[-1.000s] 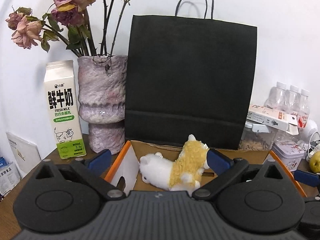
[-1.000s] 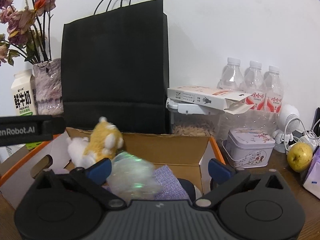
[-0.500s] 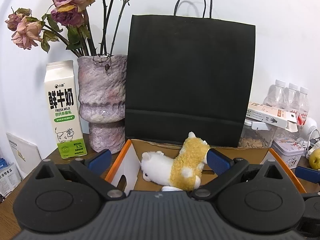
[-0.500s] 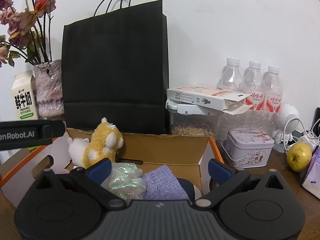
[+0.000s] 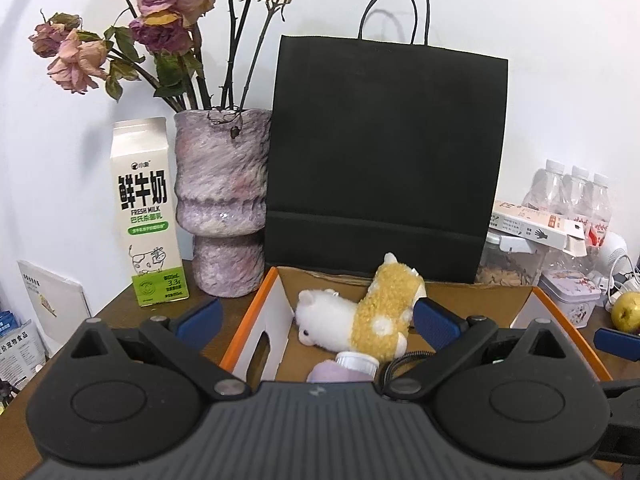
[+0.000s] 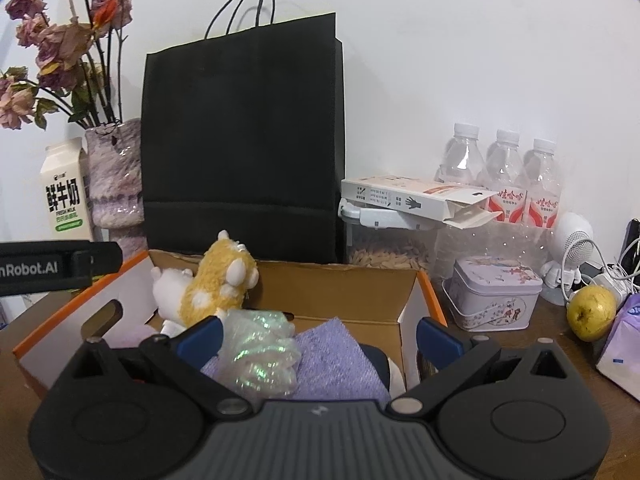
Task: Organize objects
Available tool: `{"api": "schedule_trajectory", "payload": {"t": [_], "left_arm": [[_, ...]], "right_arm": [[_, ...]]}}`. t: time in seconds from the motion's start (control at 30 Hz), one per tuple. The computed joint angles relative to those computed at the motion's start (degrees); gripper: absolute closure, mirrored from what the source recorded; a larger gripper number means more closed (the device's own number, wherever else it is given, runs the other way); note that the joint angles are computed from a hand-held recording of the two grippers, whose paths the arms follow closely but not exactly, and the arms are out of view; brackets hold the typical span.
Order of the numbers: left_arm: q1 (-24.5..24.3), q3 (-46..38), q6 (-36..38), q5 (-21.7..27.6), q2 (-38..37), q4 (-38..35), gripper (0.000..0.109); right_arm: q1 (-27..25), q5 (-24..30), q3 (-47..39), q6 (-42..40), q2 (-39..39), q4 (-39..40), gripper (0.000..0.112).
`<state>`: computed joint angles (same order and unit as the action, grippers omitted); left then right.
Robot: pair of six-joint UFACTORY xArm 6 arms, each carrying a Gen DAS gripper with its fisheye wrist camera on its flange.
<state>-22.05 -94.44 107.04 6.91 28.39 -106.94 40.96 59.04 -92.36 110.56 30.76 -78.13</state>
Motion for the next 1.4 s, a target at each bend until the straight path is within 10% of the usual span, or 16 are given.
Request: {"api": "schedule_trajectory", "payload": {"t": [1.4], "left_arm": [[8.94, 38.38, 18.48, 14.18, -27.09, -9.22, 0.006]], "right_arm": [[17.75, 12.11, 11.27, 9.56, -7.36, 5.12, 0.009]]}}
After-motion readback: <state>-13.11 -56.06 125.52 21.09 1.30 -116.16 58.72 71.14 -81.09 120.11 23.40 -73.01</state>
